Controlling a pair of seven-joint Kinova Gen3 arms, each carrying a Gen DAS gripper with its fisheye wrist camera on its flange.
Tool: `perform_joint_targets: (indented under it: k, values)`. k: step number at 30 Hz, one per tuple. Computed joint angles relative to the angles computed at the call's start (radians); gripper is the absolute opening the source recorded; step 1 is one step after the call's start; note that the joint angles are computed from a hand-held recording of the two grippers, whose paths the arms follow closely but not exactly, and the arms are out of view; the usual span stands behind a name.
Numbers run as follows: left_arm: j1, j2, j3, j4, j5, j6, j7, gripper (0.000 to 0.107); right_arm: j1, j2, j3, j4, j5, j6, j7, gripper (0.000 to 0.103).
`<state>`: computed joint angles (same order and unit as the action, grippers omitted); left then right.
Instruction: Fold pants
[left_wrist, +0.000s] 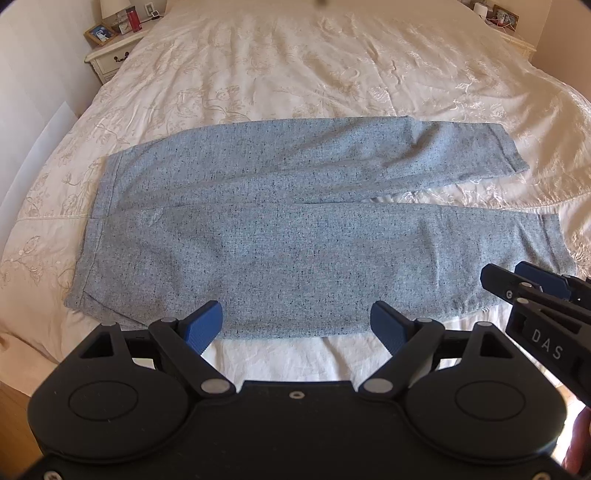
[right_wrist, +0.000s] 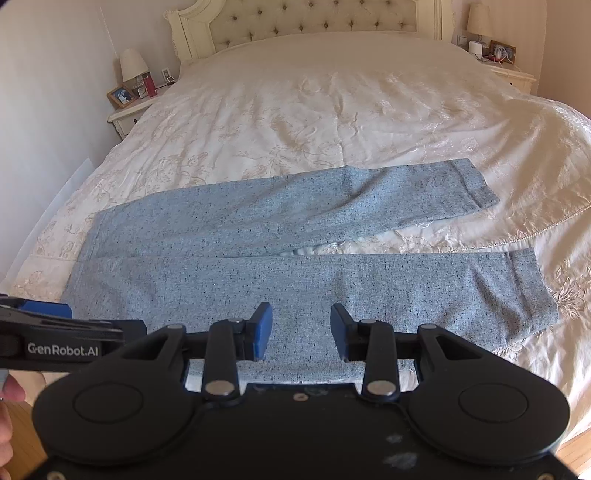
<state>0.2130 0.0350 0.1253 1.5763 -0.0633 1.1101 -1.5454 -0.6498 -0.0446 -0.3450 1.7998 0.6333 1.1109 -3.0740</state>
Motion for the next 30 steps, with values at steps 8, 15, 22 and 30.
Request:
perform_joint_targets:
  k: [8,15,22,30]
  values:
    - [-0.017,0.008,-0.012,0.009,0.011,0.014,-0.011,0.088,-0.013,0.028,0.012,-0.018,-0.017,0.010,0.018,0.038]
    - [-0.023,0.022,-0.014,0.000,0.019,0.019,-0.027,0.088,-0.017,0.034,0.022,-0.027,-0.018,0.018,0.026,0.038]
    - [-0.020,0.032,-0.013,-0.006,0.023,0.020,-0.037,0.088,-0.023,0.040,0.025,-0.035,-0.015,0.034,0.012,0.038]
    - [-0.017,0.043,-0.014,-0.011,0.021,0.024,-0.034,0.088,-0.027,0.049,0.033,-0.045,-0.025,0.037,0.014,0.038]
